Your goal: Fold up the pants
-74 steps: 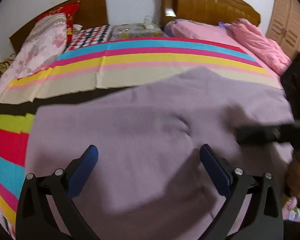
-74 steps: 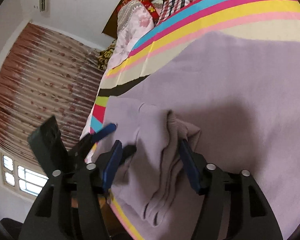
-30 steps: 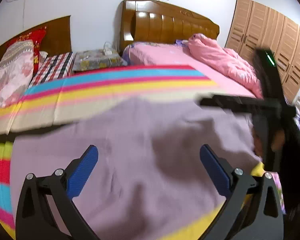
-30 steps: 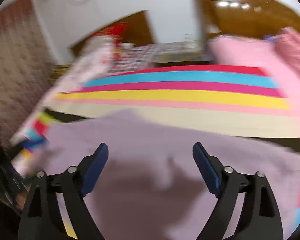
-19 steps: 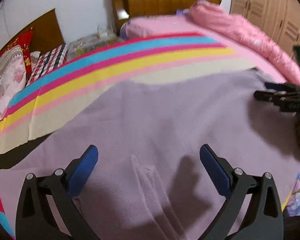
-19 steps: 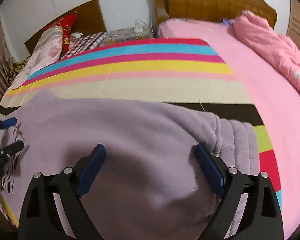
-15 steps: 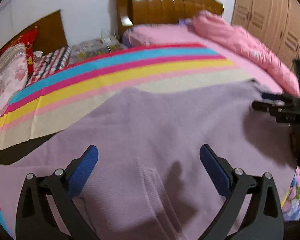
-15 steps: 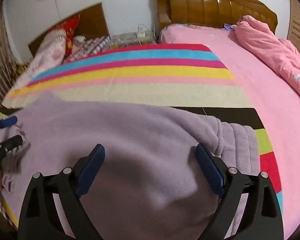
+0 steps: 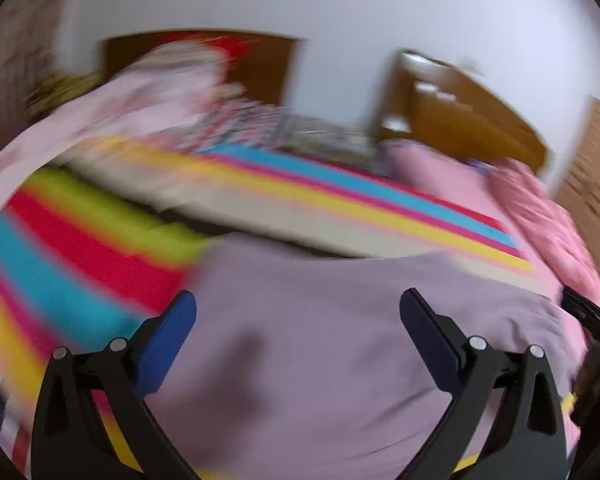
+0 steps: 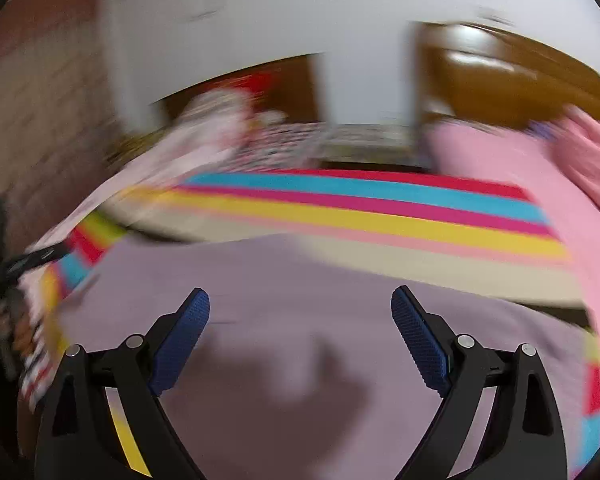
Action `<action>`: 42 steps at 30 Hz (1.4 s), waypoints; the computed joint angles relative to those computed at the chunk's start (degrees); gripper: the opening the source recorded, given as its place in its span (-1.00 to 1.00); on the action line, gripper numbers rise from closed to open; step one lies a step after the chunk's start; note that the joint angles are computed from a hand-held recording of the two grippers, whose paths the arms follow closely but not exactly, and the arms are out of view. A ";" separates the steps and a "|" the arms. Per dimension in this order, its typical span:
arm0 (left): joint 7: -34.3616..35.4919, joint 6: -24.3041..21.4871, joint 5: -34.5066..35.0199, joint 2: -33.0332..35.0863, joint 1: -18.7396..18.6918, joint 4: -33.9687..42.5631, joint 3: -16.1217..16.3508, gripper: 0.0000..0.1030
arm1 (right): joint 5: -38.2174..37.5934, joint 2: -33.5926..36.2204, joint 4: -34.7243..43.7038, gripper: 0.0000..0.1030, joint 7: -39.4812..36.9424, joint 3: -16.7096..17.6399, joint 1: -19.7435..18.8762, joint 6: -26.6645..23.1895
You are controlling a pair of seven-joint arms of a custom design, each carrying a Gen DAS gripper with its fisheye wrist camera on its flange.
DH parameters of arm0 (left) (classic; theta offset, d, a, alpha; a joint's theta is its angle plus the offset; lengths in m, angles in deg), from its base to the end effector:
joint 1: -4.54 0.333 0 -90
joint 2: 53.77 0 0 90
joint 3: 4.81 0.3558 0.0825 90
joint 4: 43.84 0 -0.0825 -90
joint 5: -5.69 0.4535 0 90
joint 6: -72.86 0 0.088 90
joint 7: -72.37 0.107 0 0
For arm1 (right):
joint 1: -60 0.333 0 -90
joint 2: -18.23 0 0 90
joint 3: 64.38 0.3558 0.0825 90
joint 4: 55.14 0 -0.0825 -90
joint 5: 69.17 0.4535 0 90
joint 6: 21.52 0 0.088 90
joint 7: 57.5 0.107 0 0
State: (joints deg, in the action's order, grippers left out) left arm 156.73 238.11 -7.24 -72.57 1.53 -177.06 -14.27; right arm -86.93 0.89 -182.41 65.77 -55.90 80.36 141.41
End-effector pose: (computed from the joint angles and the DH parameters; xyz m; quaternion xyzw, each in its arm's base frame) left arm 0.5374 -0.1142 0.5814 -0.6561 0.6206 -0.3731 0.2127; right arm 0.4836 0.2948 0.6210 -0.6867 0.5672 -0.2285 0.3930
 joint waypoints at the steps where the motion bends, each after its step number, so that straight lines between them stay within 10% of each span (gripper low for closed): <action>1: -2.04 -0.47 0.85 -1.56 2.14 -1.56 -0.11 0.97 | 1.83 3.33 3.13 0.73 -3.90 -0.36 2.78 -0.54; 6: -6.20 -1.12 -4.94 -7.05 4.97 -7.86 5.93 0.97 | 11.88 19.84 20.22 0.69 -32.08 2.64 11.88 -5.65; 11: -1.28 -3.26 -10.64 -6.69 2.61 -9.37 9.69 0.97 | 11.61 29.24 29.89 0.42 -40.75 6.22 14.22 -11.85; 23: 18.65 -5.95 -28.85 -2.48 -3.45 -5.69 13.74 0.97 | -3.74 36.34 37.72 0.23 -32.34 2.08 20.68 -16.35; 26: 24.29 -8.33 -34.33 -1.67 -4.32 -4.03 14.46 0.97 | -4.26 36.23 37.12 -0.14 -32.77 2.54 20.29 -14.92; 30: 32.89 -13.53 -41.02 -0.51 -5.10 -1.05 15.14 0.97 | -6.16 34.33 33.85 -0.57 -30.73 2.11 20.07 -10.27; 42: 42.47 -47.63 -51.29 16.89 1.12 17.85 13.63 0.96 | -8.40 28.70 26.55 -0.65 -19.15 1.47 18.15 1.84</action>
State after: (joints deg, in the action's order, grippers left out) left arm 199.19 190.47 -58.53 -55.68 2.65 -159.21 -0.64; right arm -95.32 29.59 -155.86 46.62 -54.44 98.51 143.24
